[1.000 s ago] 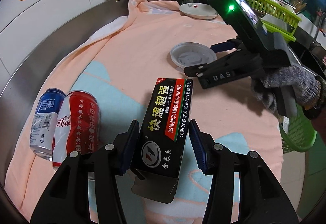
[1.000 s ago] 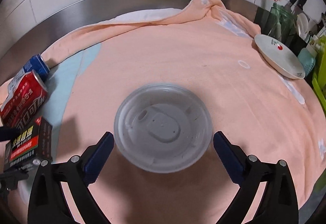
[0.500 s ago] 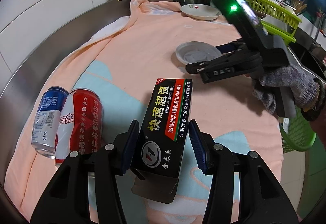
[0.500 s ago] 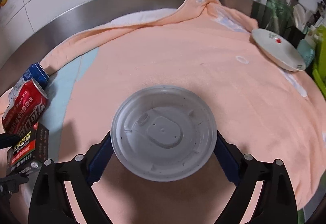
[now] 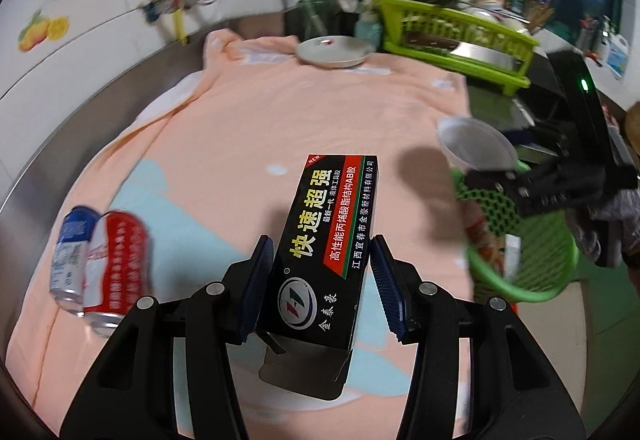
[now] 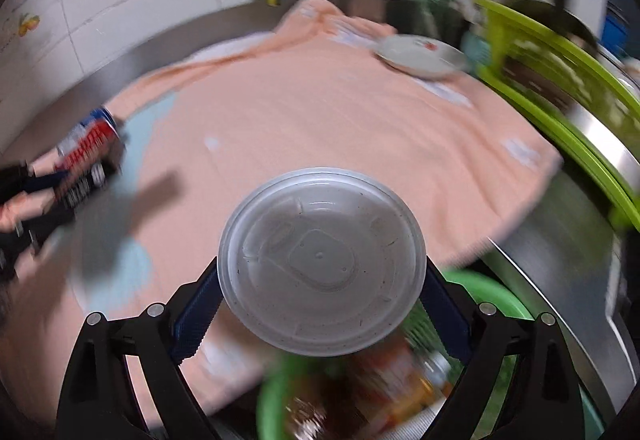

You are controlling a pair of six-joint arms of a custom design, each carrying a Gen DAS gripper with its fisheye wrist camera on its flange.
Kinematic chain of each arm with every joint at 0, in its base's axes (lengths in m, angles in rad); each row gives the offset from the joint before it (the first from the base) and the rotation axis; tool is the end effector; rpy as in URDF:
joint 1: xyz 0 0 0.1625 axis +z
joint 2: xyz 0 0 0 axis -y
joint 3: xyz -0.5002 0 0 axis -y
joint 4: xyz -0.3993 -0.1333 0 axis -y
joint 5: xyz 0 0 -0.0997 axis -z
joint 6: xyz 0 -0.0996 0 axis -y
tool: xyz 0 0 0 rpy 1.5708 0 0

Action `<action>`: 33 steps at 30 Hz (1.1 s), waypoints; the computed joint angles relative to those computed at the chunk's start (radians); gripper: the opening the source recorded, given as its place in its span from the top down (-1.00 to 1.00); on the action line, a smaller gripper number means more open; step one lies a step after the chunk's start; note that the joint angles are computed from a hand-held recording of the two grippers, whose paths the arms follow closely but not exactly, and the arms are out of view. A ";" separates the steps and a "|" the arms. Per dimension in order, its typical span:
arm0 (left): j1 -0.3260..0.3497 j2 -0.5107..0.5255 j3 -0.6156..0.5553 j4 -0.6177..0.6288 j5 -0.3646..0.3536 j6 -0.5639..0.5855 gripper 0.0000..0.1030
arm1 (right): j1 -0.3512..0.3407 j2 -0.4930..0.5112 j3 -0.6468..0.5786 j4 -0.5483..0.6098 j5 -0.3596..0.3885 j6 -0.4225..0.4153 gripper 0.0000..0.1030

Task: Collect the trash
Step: 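Grasp the white lid with the right tool and drop it into the basket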

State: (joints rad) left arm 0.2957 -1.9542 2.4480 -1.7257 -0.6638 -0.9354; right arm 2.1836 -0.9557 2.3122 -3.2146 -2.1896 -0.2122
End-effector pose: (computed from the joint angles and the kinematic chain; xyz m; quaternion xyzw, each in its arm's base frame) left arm -0.1661 -0.2719 0.3461 0.2226 0.8608 -0.3178 0.3293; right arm 0.3449 -0.3592 0.1313 0.3380 -0.8811 0.1936 0.2682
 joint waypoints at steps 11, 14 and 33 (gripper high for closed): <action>-0.053 0.227 0.060 -0.364 -0.092 0.139 0.04 | -0.132 -0.145 0.226 0.003 -0.074 0.104 -0.73; -0.049 0.304 0.067 -0.456 -0.115 0.176 0.04 | -0.157 -0.143 0.252 -0.025 -0.097 0.092 -0.73; 0.034 0.571 0.043 -0.772 -0.212 0.335 0.04 | -0.189 -0.190 0.306 -0.083 -0.078 0.042 -0.76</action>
